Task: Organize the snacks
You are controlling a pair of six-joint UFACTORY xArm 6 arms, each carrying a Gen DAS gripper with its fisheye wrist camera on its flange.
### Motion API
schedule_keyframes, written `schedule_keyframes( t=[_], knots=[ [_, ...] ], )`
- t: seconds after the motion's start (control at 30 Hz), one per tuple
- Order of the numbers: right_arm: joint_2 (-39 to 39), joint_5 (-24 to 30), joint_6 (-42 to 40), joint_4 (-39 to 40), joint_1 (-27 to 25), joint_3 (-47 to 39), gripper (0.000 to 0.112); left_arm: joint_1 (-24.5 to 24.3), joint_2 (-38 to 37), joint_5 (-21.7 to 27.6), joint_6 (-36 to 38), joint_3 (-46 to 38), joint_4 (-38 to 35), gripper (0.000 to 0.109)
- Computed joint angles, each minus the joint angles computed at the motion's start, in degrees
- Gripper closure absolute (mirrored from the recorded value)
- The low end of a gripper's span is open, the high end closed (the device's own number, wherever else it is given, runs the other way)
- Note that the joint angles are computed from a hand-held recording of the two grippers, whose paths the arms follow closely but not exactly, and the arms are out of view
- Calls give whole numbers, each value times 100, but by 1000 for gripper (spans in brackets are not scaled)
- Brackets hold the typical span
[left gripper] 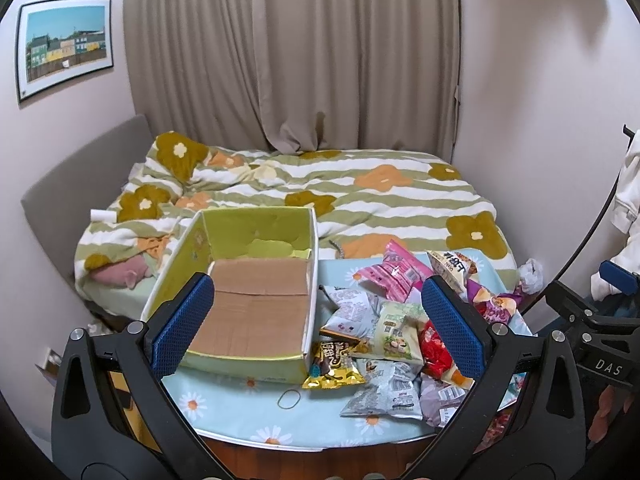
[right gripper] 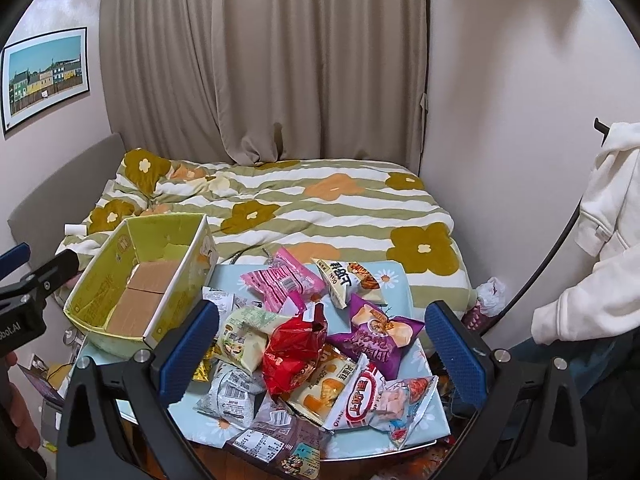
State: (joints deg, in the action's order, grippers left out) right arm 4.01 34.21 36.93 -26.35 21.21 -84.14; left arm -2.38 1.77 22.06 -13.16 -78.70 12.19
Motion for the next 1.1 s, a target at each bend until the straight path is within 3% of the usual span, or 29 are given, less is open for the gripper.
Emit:
schedule_keyframes(
  t=[0.9,1.1],
  knots=[
    [-119,61,150,-116,76,92,10,-37,-255,-10,451,259,-405,6],
    [-155,77,213,-197,91,126,10,-21,-246,74,852,226,-807,6]
  ],
)
